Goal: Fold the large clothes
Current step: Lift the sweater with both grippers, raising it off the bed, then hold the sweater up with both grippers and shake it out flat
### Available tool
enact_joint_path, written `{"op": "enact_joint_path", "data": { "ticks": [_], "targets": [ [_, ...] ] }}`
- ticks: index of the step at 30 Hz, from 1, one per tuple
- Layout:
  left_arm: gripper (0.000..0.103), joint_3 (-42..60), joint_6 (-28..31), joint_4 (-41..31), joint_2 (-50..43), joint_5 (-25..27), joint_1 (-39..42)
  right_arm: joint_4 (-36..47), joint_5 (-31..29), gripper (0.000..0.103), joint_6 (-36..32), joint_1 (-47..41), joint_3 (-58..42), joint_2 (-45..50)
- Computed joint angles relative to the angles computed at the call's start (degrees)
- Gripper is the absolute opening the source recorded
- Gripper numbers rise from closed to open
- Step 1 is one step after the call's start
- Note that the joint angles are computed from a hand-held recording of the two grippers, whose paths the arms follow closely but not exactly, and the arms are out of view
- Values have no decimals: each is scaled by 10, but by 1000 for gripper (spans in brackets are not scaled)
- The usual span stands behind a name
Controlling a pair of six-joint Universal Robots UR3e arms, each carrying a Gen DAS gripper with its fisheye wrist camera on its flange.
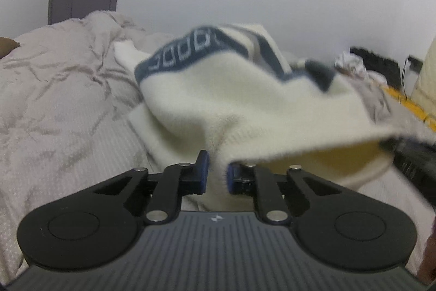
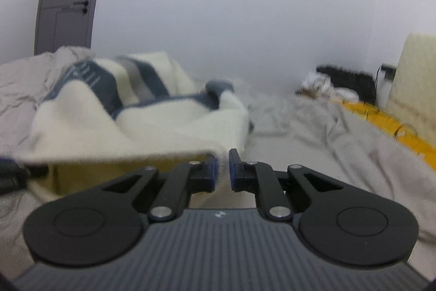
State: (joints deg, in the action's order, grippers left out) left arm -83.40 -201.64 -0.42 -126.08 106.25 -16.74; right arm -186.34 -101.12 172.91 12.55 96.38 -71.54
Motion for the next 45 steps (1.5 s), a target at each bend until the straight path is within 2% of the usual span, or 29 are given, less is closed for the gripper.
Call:
{"op": "enact_joint_path", "data": {
  "ticks": [5, 11, 13, 16, 18, 24, 29, 36, 39, 45],
  "targets": [
    [13, -5, 5, 35, 4, 11, 0, 46, -7, 12, -18, 12, -19, 16],
    [13, -28, -9, 52, 18, -20, 15, 180, -9, 15, -22, 14, -82, 50],
    [13, -40, -14, 60, 23, -25, 15, 201, -23, 16, -35, 22, -97, 65],
    [13, -52, -24, 68, 28, -36, 20, 204, -34, 15, -20, 29, -104, 71],
    [13, -60, -24, 79, 30, -46, 24, 190, -52, 14, -19, 36, -108, 77],
    [13, -90, -26, 114, 51, -62, 36, 62, -115, 10, -16, 56, -90, 79],
    [12, -131, -10, 165, 85, -51, 37, -103, -131, 10, -101, 79, -59, 64],
    [12, -191, 24, 225, 152, -6, 16, -159, -93, 10, -86, 81, 11, -28],
    [7, -199, 23, 225, 185, 15, 1, -164, -74, 10, -73, 77, 23, -60],
    [7, -157, 50, 194, 229, 75, -49, -136, -23, 9, -66, 55, 0, -121]
  ]
}}
